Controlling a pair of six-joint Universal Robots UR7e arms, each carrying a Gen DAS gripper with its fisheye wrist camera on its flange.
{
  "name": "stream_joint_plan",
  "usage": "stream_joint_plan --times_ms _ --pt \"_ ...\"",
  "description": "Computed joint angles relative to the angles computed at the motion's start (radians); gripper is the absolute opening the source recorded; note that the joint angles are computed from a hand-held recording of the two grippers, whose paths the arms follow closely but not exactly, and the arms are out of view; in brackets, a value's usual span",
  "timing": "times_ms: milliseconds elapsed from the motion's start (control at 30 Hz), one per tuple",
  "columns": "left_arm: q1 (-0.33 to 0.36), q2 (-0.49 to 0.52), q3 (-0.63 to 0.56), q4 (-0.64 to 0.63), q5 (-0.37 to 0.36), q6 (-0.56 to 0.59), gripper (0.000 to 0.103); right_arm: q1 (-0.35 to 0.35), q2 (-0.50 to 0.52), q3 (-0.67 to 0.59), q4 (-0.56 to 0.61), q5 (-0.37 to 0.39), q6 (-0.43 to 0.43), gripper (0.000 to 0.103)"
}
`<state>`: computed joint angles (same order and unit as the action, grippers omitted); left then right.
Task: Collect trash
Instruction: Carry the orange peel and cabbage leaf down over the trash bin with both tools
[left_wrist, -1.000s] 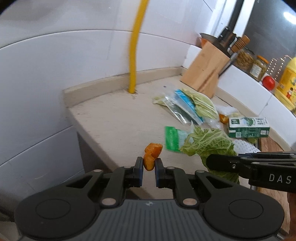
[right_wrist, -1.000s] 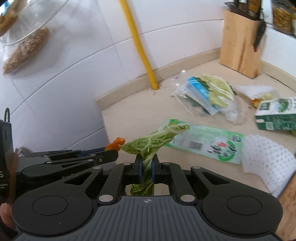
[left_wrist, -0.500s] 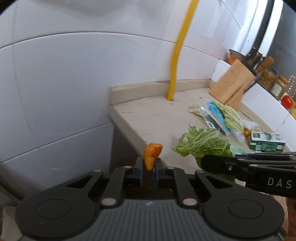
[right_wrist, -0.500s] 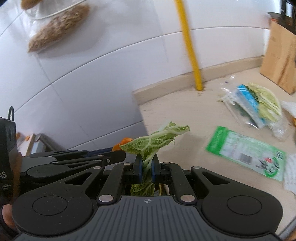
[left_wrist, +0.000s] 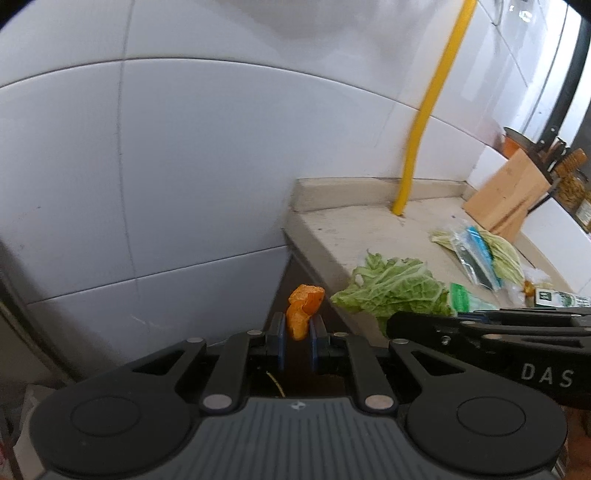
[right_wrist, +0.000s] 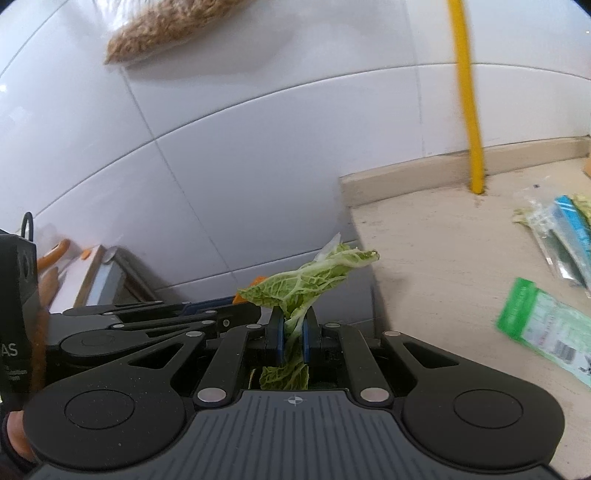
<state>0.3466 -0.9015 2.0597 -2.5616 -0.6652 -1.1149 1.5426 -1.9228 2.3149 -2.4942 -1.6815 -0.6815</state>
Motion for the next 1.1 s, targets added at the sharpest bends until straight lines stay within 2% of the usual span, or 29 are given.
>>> stream_joint_plan --times_ms 367,733,1100 --pt "0.02 -0.033 0.023 0.11 0.014 -0.143 0.009 -0.005 0.077 0.015 -0.013 0.027 -0.022 0.013" --pt "0.064 -0.002 -0.004 0.204 -0.019 -0.239 0.009 -0.019 0.193 -0.014 -0.026 0.003 -0.007 0.013" --pt "0.114 0.028 -0.015 0.271 -0.067 -0.326 0.009 -0.034 0.33 -0.028 -0.046 -0.062 -0.006 0.013"
